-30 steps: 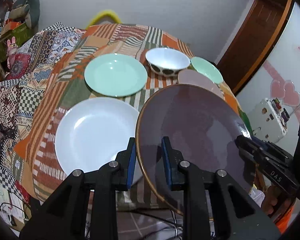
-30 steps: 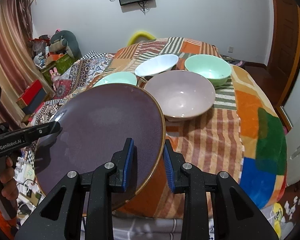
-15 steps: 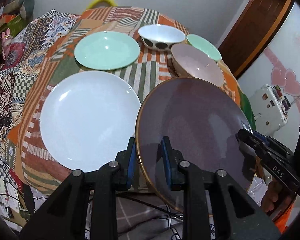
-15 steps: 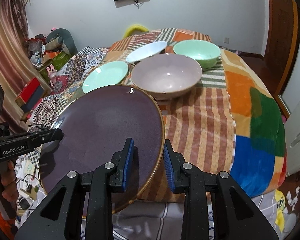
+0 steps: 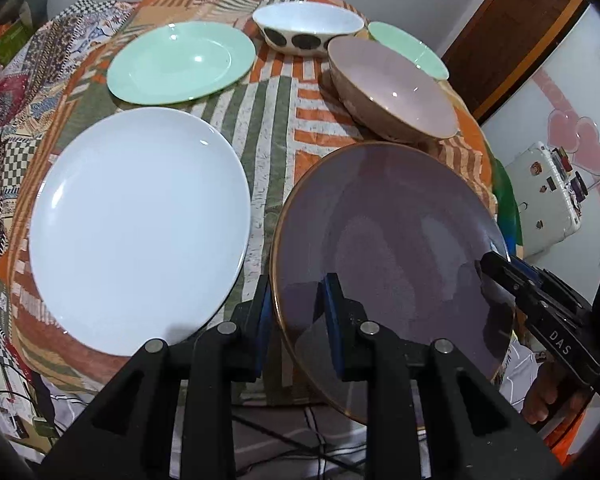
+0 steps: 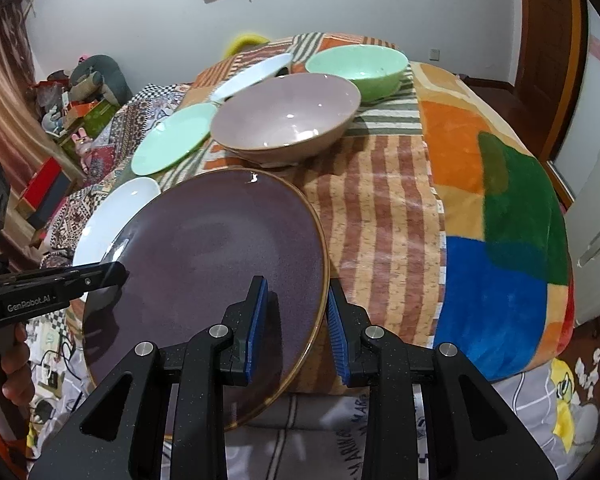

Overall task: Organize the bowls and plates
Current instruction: 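Carry the purple plate with both tools and lower it beside the pink bowl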

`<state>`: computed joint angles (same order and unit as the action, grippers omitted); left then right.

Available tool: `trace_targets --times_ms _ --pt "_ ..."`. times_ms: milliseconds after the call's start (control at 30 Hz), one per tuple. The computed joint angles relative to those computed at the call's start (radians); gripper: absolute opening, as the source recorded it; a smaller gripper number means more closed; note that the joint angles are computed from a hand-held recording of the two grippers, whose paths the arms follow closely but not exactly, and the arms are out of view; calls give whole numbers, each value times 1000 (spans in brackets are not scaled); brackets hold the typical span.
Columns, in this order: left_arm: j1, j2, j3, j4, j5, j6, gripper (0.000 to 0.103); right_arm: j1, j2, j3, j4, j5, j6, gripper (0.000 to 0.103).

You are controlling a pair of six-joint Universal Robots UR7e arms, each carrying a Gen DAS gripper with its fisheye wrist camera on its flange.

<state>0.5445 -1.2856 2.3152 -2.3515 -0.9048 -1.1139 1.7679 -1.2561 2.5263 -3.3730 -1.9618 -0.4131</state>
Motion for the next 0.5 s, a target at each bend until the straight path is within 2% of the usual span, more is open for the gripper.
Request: trace_targets --times_ms 500 --pt "83 84 -57 -34 -22 80 24 -26 41 -48 38 -19 25 26"
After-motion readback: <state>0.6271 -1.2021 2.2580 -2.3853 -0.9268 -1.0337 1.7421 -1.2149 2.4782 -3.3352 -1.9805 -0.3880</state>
